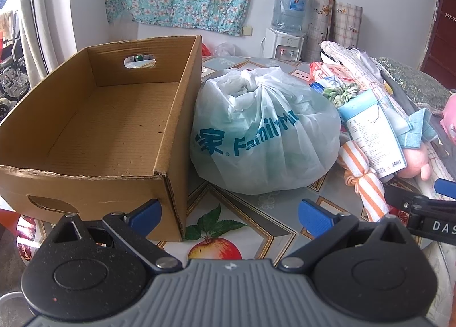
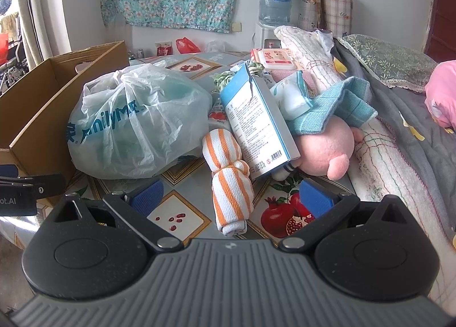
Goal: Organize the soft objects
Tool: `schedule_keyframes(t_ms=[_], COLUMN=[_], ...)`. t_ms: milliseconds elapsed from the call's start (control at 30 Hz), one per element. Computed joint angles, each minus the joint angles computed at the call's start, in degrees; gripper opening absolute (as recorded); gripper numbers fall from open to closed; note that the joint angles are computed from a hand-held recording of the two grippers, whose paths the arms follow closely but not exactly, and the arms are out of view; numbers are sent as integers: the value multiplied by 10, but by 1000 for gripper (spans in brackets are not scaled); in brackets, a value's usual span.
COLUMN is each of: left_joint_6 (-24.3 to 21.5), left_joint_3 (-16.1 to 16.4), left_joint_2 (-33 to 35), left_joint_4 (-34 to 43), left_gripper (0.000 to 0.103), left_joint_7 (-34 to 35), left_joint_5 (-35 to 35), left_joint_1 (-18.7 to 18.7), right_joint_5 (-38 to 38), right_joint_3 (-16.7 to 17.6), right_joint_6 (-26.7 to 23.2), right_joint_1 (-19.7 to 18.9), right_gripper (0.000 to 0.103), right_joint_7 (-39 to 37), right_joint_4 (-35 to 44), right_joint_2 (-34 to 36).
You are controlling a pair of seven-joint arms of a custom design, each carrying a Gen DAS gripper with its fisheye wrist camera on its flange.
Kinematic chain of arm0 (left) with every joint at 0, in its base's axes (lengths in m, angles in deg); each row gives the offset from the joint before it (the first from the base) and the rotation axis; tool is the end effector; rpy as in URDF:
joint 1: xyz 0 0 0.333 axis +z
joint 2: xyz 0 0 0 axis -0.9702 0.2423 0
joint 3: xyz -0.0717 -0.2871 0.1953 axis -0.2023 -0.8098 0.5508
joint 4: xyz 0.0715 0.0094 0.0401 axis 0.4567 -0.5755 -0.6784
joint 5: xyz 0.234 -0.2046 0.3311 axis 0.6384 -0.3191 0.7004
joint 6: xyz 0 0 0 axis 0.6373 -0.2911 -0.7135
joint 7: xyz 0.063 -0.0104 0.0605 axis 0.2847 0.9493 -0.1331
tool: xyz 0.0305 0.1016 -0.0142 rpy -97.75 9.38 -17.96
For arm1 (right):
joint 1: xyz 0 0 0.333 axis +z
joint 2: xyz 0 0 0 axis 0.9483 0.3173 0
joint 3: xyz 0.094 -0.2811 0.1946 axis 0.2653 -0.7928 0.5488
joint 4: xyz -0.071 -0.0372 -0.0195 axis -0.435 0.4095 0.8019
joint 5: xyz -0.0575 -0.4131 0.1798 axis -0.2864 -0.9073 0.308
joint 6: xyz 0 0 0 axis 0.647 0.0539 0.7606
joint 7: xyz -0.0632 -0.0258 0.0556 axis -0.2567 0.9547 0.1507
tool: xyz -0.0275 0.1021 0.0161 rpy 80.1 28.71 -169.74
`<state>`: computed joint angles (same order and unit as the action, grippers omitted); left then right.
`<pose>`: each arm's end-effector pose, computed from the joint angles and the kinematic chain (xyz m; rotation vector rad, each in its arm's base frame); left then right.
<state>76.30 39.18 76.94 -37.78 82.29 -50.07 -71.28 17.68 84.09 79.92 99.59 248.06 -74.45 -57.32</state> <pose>0.7609 -0.0987 0.4761 -1.3149 2.2878 -0.9654 0.5232 0.3729 0.5468 -1.3252 2.1559 -0.9487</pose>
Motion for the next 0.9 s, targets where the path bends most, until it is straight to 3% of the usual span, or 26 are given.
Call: schedule_keyframes(t_ms=[900], left_joint_6=[3], left_joint_3=[-1], left_joint_2=[6], left_joint_4=[4], left_gripper=[103], left_joint_7=[-9], left_joint_5=[9], left_joint_1=[1], right_joint_5=[5], right_joint_3=[-3], right_joint_6=[2], right_joint_1=[3], right_gripper=[102], right_joint_7=[-5], right_joint_4=[6], right_joint_2=[8])
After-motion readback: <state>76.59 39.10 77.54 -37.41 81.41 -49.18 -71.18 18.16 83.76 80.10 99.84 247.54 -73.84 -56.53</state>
